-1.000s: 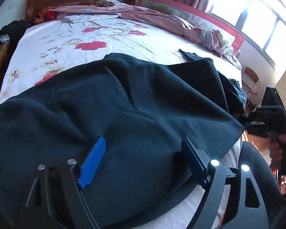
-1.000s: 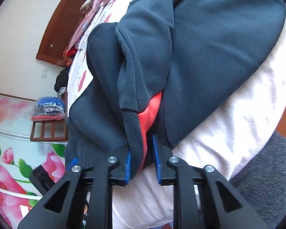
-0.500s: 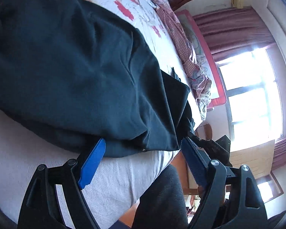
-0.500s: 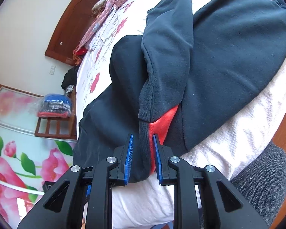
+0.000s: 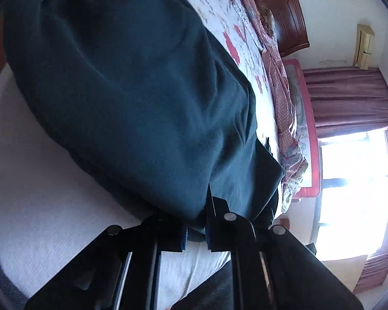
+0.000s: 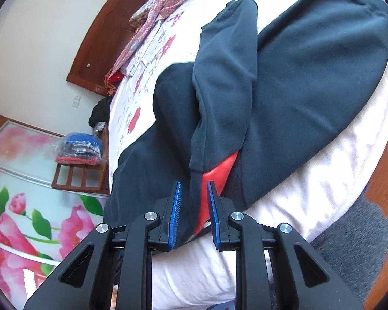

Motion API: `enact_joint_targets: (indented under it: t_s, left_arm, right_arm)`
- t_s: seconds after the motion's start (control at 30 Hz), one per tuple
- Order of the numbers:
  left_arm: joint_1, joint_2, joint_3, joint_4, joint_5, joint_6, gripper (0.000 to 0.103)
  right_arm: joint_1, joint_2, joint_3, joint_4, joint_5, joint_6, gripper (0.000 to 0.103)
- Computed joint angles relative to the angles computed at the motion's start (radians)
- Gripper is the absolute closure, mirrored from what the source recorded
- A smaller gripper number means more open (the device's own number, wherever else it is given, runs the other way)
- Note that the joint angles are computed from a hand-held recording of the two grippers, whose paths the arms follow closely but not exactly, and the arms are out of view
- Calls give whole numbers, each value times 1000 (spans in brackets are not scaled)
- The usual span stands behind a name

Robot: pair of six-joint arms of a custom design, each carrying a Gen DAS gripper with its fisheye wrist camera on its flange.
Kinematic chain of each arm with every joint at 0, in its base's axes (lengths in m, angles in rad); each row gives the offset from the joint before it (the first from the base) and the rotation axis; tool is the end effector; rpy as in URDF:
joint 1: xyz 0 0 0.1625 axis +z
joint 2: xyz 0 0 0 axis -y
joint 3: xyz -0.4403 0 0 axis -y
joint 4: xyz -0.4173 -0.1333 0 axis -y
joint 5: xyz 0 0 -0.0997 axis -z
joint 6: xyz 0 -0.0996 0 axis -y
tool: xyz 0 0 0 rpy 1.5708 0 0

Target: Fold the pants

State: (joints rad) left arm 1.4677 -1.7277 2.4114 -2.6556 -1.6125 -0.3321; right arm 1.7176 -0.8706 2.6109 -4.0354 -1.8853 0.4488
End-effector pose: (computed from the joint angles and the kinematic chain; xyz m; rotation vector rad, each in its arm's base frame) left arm 0.0888 -0.3966 0.2811 0.3258 -2.9424 0.5743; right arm 0.1527 -0.3320 0.0830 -0.5947 -2.7767 1.1585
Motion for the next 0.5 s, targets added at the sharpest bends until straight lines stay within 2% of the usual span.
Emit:
enact_joint_targets:
  t_s: [0.07,0.13,0.2,0.23,0.27,0.3,0.4,0.43,0.5]
  left_arm:
    - [-4,-36,11,37,18,-10,94]
    - [-5,-33,9,59,49,-1,94]
    - [2,-5,8,26,50,-14,94]
    - [-9,6,12,7,68,-18,91]
    - [-25,8,17,-4,91,-16,91]
    - [-40,7,20,-10,105,-11,91]
    - [-55,9,15,-10,105,14,77]
    - [-54,20,12,-21,94,16,72]
    - [-55,21,11,-24,87,27,68]
  right_arm:
    - [8,-39,-4,24,-48,-5,83]
    - [49,-88,-48,130,-179,-36,83]
    - [83,-110,-117,234,-309,-74,81]
    - [98,-108,-163,280,-375,-108,63]
    - [115,-90,-219,301,-440,-170,54]
    - [128,-64,-277,312,-503,-244,49]
    - [138,44,-489,366,-671,-507,49]
    - [131,81,-559,400,-718,-568,49]
    - [104,132,-673,552,-770,-588,49]
